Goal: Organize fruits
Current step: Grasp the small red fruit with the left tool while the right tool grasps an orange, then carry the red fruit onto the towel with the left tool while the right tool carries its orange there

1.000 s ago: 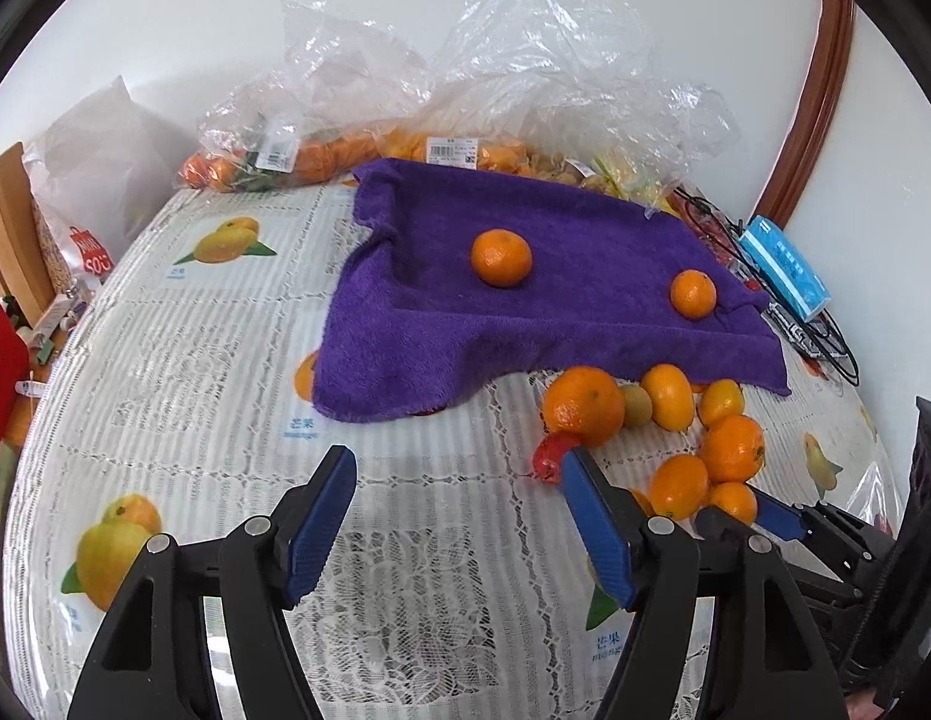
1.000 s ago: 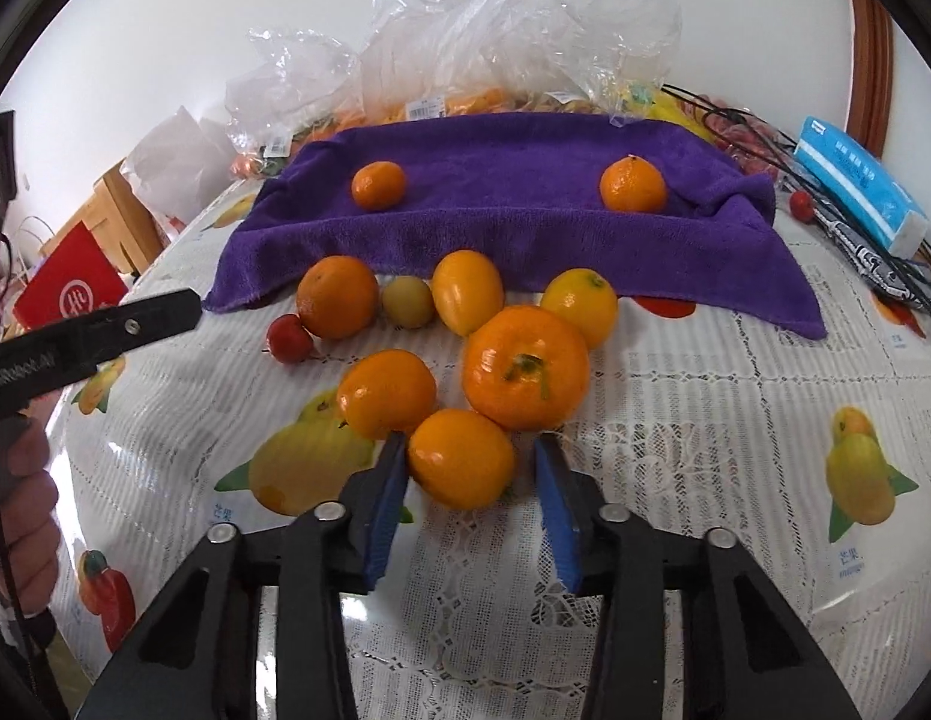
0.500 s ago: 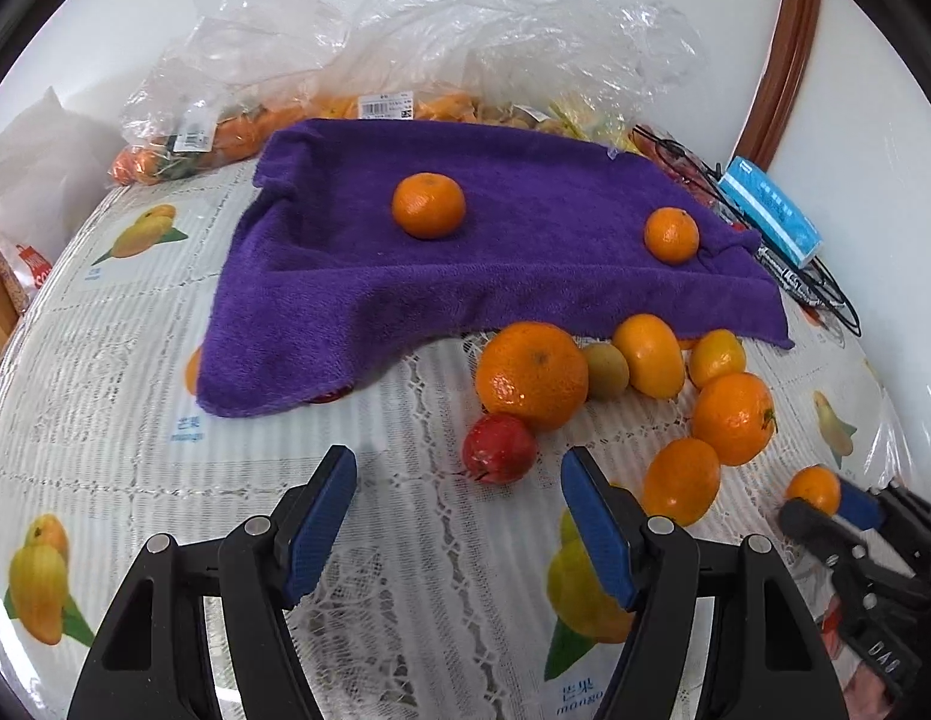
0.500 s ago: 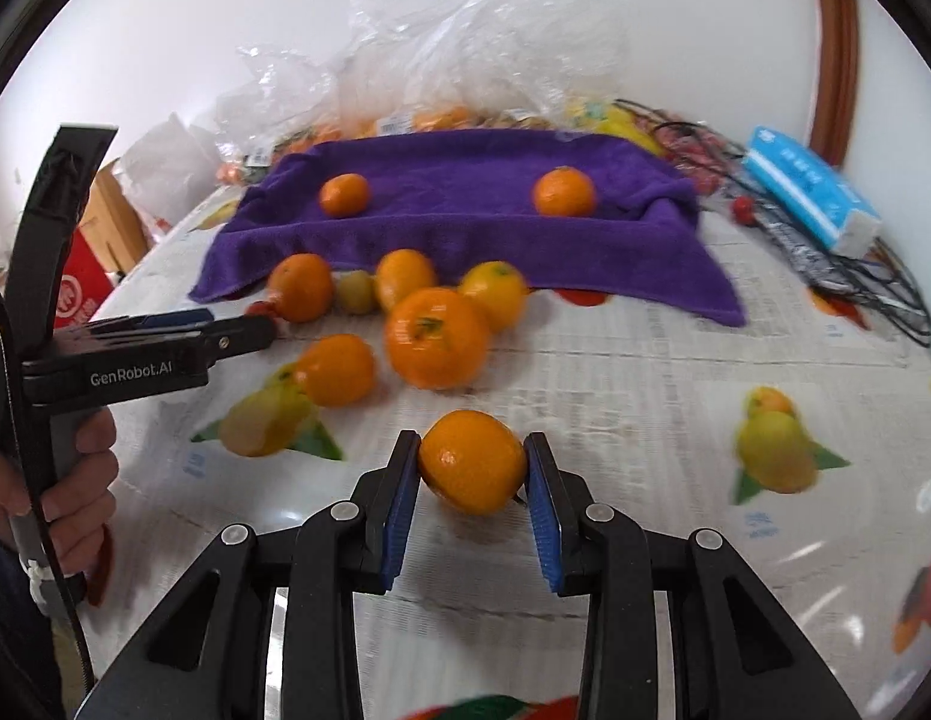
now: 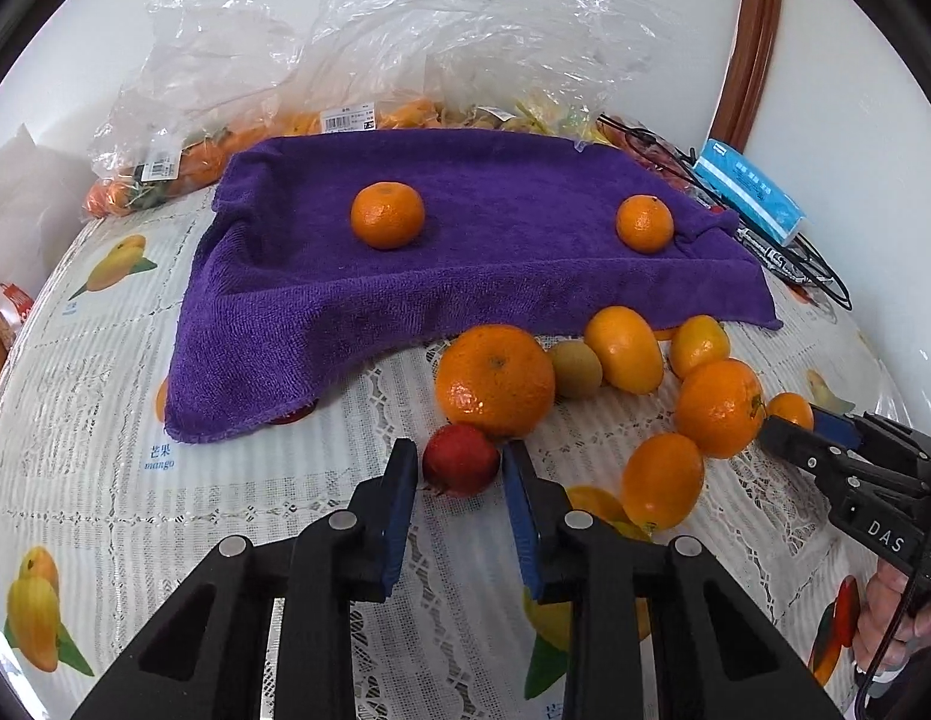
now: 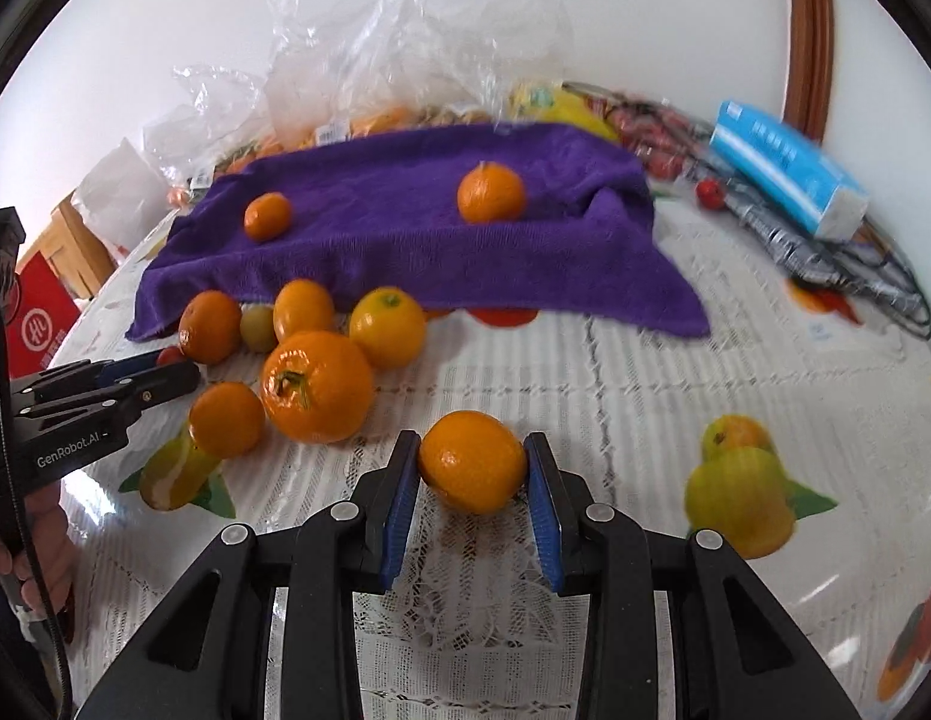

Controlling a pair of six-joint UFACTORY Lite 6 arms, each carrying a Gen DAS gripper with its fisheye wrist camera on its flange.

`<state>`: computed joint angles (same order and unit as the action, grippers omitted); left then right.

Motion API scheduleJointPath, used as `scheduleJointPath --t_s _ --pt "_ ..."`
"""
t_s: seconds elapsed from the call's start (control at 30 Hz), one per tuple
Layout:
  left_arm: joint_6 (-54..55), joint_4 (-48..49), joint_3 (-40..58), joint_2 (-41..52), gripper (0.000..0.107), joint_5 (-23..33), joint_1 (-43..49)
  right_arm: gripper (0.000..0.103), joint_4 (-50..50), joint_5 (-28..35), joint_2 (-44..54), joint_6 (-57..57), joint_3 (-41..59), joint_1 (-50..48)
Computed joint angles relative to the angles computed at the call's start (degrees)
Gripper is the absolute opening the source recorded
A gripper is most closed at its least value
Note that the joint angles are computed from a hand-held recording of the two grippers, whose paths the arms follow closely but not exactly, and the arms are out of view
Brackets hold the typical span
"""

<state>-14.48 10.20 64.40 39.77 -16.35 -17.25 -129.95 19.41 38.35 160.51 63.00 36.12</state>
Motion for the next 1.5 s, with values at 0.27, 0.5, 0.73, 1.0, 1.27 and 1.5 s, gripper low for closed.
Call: scheduleJointPath --t_s 0.27,0.5,0.73,1.0,1.27,1.5 --pt "-2.53 2.22 -0.25 -0.14 0.026 -0.41 0.38 0.035 -12.43 -0.39 -0.78 12.69 -1.73 -1.68" --pt "-12.23 11.44 -1.07 -0.35 0.025 -2.39 2.14 0.035 -17.12 -0.27 -0.76 17.38 -1.98 -2.32" --pt "-18.31 16.39 -1.92 -0.39 0.025 -4.67 3.66 0.035 -13.21 -0.17 -0.91 14.11 -1.84 -1.92" --pt "-17.12 15.21 -3.62 -1.49 0.025 -6.68 3.72 0.035 -5.46 0.39 -0.93 6.98 -1.33 -0.76" --pt "-17.59 15.89 -5.11 -3.00 0.025 -8.00 4.22 0.035 -6.10 0.98 -2.81 8.71 -2.94 -1.09" --pt "-15.54 14.19 -6.12 -6.02 0.025 -6.44 4.15 0.035 2.56 1.68 -6.61 -2.45 -2.24 -0.47"
